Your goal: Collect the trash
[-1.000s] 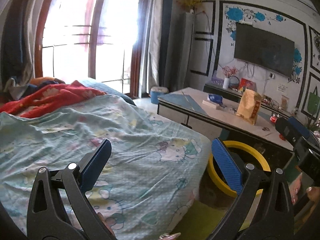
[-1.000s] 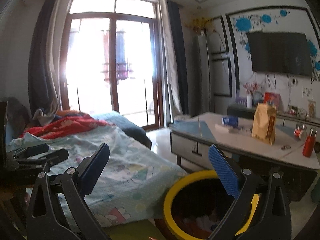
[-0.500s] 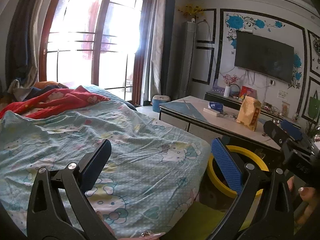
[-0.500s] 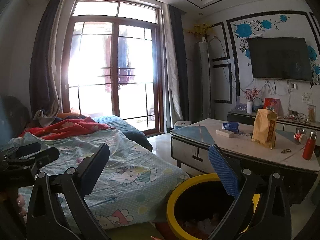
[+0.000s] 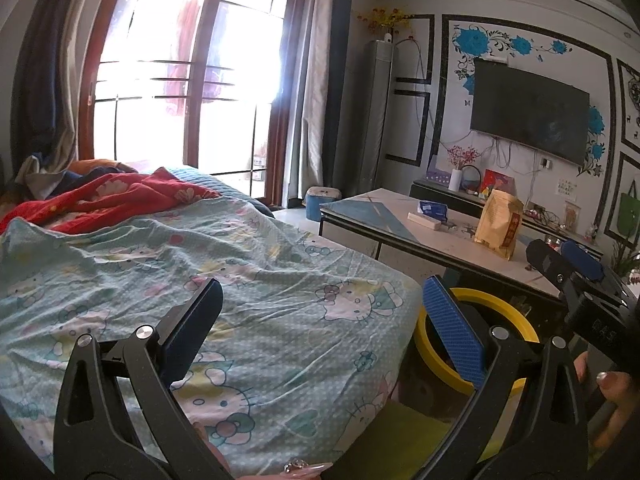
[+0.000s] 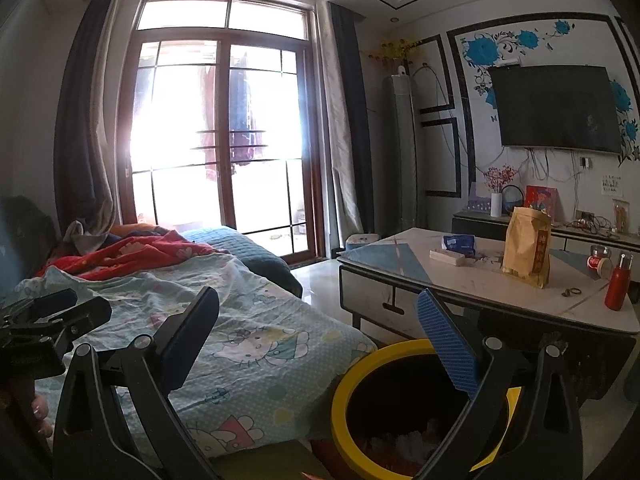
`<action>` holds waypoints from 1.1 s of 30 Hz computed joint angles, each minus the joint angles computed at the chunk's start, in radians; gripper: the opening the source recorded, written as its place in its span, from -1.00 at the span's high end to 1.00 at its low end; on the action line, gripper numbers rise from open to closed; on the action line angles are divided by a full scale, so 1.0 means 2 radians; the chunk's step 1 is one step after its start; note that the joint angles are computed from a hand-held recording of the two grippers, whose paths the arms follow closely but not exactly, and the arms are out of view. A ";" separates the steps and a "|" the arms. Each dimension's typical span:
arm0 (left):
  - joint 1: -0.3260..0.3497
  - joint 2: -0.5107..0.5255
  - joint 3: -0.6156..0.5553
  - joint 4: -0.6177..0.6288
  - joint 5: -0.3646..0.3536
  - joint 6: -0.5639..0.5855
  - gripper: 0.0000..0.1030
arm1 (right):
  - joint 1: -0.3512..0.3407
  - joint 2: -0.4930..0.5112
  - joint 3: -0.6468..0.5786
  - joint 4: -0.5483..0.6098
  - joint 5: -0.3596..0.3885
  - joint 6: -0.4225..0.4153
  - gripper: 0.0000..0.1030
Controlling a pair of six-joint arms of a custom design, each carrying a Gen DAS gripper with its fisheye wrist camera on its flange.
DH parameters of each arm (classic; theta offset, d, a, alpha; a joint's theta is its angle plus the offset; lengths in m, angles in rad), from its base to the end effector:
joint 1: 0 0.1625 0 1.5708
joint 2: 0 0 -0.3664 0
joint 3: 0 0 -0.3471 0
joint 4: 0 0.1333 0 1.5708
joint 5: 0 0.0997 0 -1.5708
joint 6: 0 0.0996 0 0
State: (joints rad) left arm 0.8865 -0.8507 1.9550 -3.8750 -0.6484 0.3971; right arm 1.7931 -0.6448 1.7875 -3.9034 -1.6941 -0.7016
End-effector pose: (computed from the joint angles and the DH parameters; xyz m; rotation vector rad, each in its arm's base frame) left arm -0.1449 -0.5141 0.1990 0.4400 2.0344 -1.4743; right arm 0.2428 -0.5251 0.1228 0.9525 -2.1317 1.4994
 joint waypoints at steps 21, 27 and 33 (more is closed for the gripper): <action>-0.002 0.000 0.001 0.008 0.002 -0.010 -0.79 | -0.001 -0.001 -0.001 0.006 -0.006 0.003 -0.88; -0.003 0.000 0.002 0.009 0.003 -0.010 -0.79 | -0.002 -0.001 -0.001 0.006 -0.005 0.004 -0.88; -0.003 0.000 0.001 0.011 0.006 -0.008 -0.79 | -0.002 -0.001 -0.001 0.005 -0.005 0.004 -0.88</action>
